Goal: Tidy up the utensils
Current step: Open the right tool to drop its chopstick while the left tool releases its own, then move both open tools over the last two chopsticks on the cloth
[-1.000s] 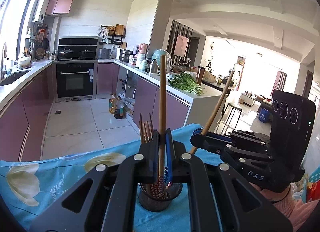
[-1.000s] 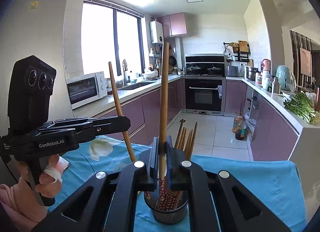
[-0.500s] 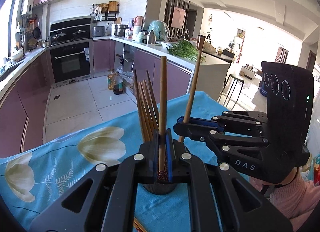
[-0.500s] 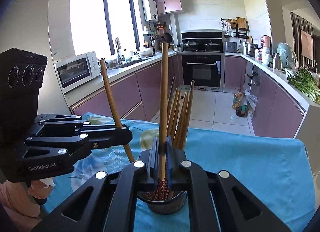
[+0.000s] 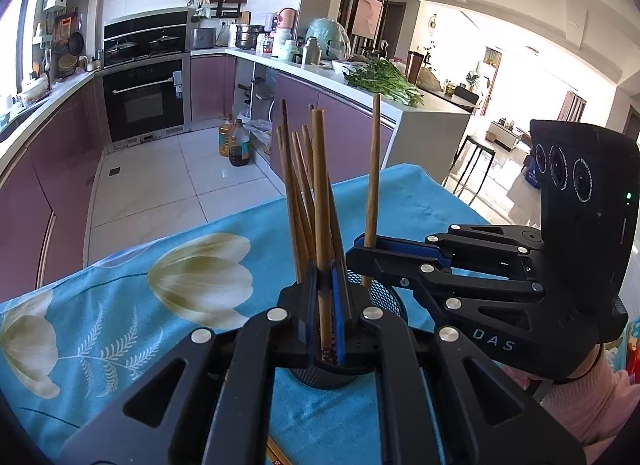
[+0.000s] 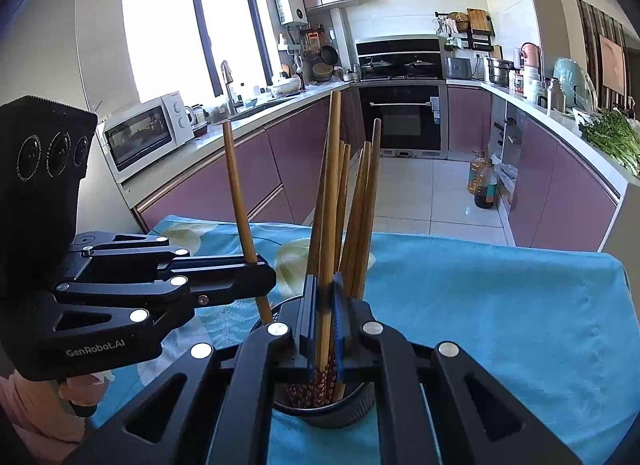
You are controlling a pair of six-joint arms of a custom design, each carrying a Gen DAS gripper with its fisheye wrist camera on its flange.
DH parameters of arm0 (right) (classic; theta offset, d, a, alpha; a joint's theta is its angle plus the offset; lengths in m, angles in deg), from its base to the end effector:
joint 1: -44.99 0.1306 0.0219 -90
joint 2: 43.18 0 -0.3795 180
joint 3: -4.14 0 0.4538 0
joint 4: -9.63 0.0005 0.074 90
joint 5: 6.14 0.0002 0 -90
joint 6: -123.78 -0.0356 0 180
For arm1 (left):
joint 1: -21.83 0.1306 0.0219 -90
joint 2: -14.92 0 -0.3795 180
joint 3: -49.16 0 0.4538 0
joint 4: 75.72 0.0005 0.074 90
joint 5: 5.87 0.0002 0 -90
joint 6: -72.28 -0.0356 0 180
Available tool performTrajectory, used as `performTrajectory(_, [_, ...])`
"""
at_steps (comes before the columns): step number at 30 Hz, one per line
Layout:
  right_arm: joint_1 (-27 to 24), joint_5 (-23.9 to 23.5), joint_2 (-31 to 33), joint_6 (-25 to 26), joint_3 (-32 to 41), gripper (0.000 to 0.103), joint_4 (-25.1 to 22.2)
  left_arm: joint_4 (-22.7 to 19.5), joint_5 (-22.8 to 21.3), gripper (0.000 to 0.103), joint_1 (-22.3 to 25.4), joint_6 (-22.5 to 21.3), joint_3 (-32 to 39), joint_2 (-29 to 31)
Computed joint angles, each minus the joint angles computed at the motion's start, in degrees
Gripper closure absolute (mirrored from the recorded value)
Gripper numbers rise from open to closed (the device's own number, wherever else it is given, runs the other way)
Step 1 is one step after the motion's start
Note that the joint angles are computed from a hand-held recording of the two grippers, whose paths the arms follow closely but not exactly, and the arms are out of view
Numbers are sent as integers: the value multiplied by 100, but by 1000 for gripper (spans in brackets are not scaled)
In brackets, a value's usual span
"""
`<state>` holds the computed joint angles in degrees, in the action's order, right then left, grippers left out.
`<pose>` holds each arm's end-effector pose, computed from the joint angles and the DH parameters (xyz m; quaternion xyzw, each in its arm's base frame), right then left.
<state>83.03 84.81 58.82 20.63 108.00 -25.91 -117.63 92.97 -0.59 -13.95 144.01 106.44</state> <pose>0.5090 0.3969 0.4556 -0.1862 0.8617 0.1973 0.4288 0.5248 -0.2230 0.4681 0.1786 0.8810 -0.1656 0.4055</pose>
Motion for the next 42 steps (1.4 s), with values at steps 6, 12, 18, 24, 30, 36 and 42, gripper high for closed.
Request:
performTrajectory(6, [-55,-29,72,-91,75,96,-10,-45,-59,95,16,59,49,114])
performTrajectory(12, [-91,-17,74,-194,39,95,26,-43,76,95,65,170,-22,110])
performTrajectory(18, [-84,-46,40,-228,-44,95,90,182,18,91,103,298,-342,-120])
performTrajectory(24, [-47,-141,-260,-119,-377,85,329,561,-275,75,174,354,-928,-619])
performTrajectory(30, [154,-376,-642,179,-815,70,620,732,-749,63,296,420,-1494,-1110])
performTrajectory(36, [387,-602,-724,286,-1077,56,619,584,-926,56,423,587,-1912,-1435])
performTrajectory(42, [550,-692,-494,76,-1138,54,340,503,-1172,48,455,737,-2287,-1648])
